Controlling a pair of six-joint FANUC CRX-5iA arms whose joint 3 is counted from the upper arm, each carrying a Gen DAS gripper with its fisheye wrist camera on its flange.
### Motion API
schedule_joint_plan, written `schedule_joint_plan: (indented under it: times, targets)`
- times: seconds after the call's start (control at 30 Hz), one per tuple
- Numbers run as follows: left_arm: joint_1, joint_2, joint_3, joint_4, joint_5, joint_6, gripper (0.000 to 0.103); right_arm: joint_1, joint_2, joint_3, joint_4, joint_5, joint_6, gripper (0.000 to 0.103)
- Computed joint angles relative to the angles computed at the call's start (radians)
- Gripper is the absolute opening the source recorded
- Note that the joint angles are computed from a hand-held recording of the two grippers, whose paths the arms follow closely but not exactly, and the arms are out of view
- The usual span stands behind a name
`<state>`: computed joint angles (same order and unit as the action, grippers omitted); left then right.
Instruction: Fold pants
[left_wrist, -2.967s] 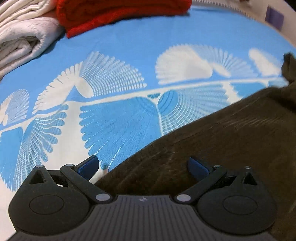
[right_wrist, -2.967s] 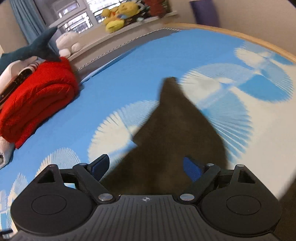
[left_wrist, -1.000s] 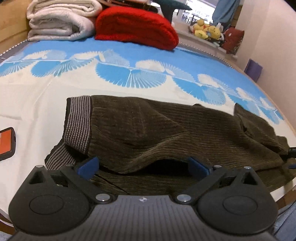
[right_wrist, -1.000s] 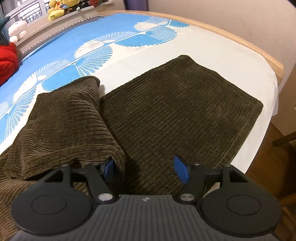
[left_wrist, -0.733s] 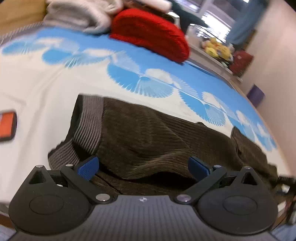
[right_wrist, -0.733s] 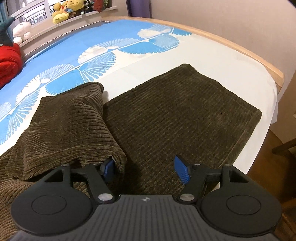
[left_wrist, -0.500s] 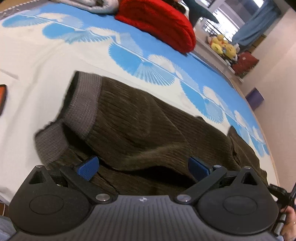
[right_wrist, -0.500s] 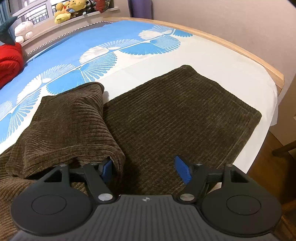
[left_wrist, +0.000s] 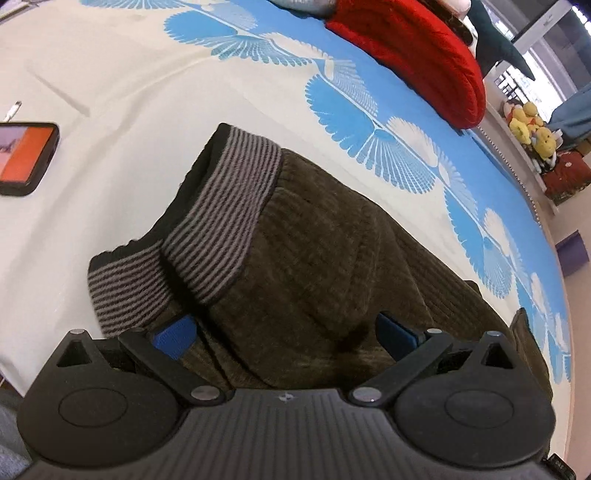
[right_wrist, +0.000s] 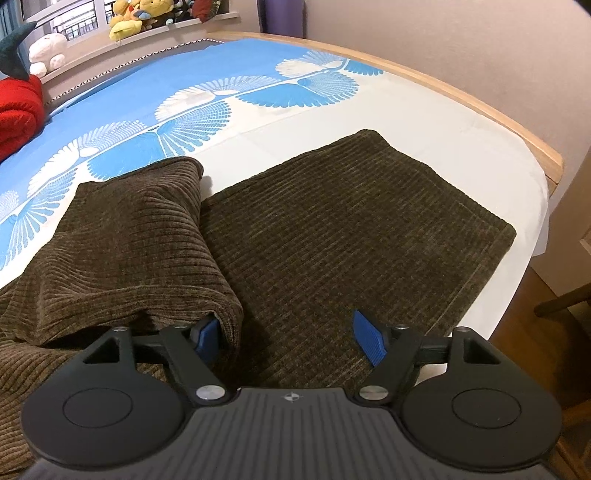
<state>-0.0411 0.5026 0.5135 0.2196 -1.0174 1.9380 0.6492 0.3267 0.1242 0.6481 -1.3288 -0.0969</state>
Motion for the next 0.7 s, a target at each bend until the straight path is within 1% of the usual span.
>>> schedule_joint_plan:
  times: [0.03, 0.07, 0.1, 0.2, 0.27, 0.3, 0.33, 0.37, 0.43, 0.5, 0.53, 0.6, 0.63, 0.7]
  targets:
    - [-0.002, 0.006, 0.014, -0.005, -0.009, 0.003, 0.103, 0.0, 0.003, 0.003, -0.001, -0.003, 0.003, 0.076]
    - [-0.003, -0.001, 0.006, -0.005, 0.002, 0.0, 0.102, 0.0, 0.006, 0.008, -0.001, -0.007, 0.004, 0.076]
    - [-0.006, -0.015, -0.012, -0.007, 0.029, -0.013, 0.102, 0.0, 0.008, 0.01, 0.0, -0.009, 0.005, 0.076]
    - [-0.024, -0.051, -0.046, -0.026, 0.086, -0.097, 0.096, 0.0, 0.007, 0.009, -0.001, -0.007, 0.005, 0.076]
    - [-0.038, -0.087, -0.086, -0.063, 0.145, -0.14, 0.079, -0.001, 0.007, 0.007, -0.002, -0.006, 0.008, 0.076]
    - [-0.047, -0.099, -0.091, -0.1, 0.165, -0.143, 0.076, -0.001, 0.008, 0.008, -0.002, -0.008, 0.011, 0.077]
    - [-0.052, -0.101, -0.09, -0.123, 0.179, -0.139, 0.067, -0.001, 0.008, 0.008, -0.002, -0.01, 0.012, 0.077]
    - [-0.051, -0.101, -0.089, -0.13, 0.183, -0.133, 0.061, -0.001, 0.01, 0.011, -0.003, -0.012, 0.015, 0.077]
    - [-0.036, -0.096, -0.092, -0.095, 0.178, -0.12, 0.06, -0.002, 0.018, 0.021, -0.004, -0.02, 0.019, 0.077]
    - [-0.022, -0.079, -0.08, -0.055, 0.148, -0.107, 0.06, -0.001, 0.026, 0.031, -0.001, -0.03, 0.02, 0.077]
    - [-0.021, -0.067, -0.066, -0.054, 0.129, -0.097, 0.061, 0.0, 0.031, 0.036, 0.001, -0.035, 0.022, 0.077]
    - [-0.019, -0.055, -0.056, -0.031, 0.103, -0.113, 0.068, 0.002, 0.036, 0.042, 0.003, -0.042, 0.027, 0.077]
    - [-0.019, -0.043, -0.049, -0.007, 0.084, -0.136, 0.078, 0.002, 0.037, 0.043, 0.004, -0.043, 0.028, 0.077]
    - [-0.023, -0.032, -0.045, 0.018, 0.066, -0.158, 0.084, 0.003, 0.036, 0.042, 0.004, -0.044, 0.029, 0.077]
